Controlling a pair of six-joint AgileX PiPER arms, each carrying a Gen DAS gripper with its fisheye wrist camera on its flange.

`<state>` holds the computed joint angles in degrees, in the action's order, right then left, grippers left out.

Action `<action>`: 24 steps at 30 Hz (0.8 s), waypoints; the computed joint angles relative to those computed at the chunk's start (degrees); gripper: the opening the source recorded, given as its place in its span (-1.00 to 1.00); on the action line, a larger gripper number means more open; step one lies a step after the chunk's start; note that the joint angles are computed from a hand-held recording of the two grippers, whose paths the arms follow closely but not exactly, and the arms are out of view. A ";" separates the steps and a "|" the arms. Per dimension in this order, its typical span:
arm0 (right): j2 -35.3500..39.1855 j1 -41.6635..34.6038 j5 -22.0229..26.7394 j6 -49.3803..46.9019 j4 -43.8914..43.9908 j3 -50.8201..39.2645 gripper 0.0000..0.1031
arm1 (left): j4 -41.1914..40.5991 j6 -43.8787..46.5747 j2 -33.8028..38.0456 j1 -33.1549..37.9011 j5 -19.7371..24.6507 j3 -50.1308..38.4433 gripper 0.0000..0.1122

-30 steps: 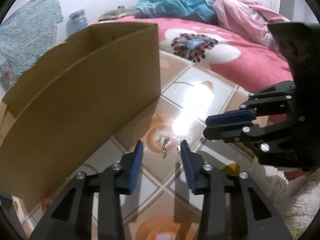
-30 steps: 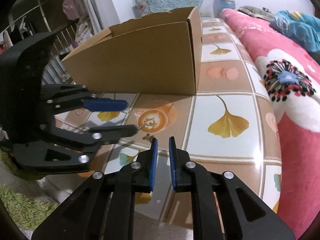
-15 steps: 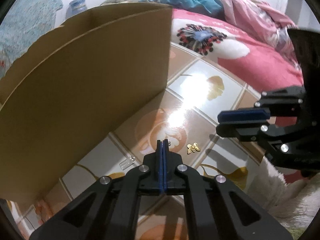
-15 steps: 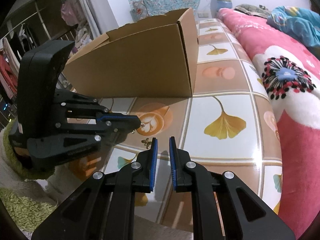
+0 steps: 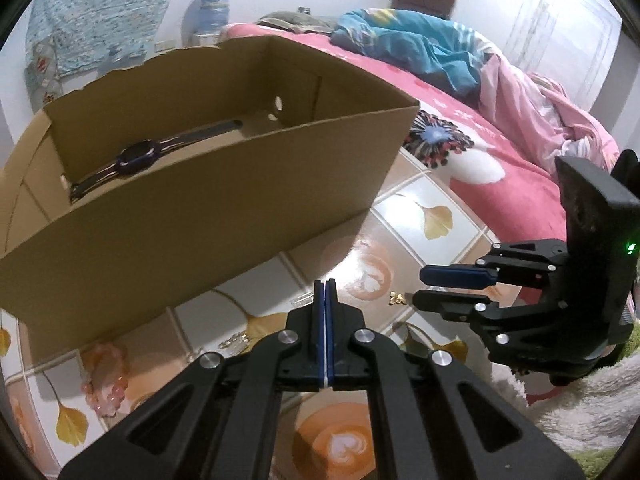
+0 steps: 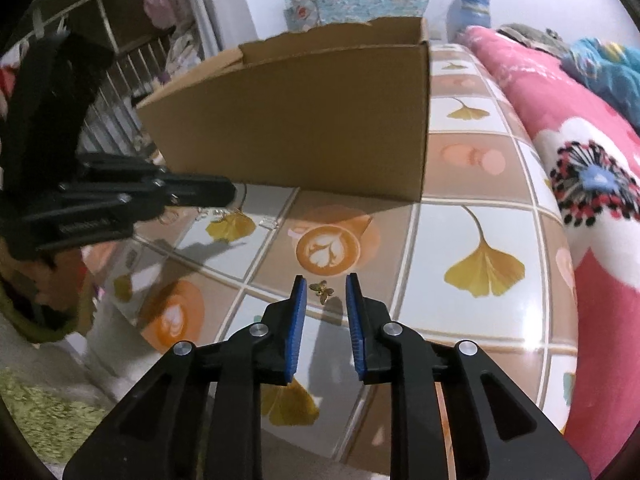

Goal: Organize jewelry
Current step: 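Grasp the gold butterfly charm with the right gripper while the left gripper holds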

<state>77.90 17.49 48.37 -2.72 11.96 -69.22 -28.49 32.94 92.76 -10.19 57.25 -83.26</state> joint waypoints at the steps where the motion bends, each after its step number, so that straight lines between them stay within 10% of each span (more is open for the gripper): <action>1: 0.47 0.45 0.18 0.62 -0.54 -0.43 -0.60 | -0.19 0.03 -0.17 0.30 0.06 0.13 -1.00; 20: 3.82 14.93 -0.41 29.76 -27.95 -1.25 -0.63 | -2.46 2.28 -0.06 2.82 0.64 0.80 -1.00; 24: 3.31 17.06 -0.11 33.55 -31.71 -0.47 -0.88 | -2.66 2.50 -0.07 3.06 0.74 0.82 -1.00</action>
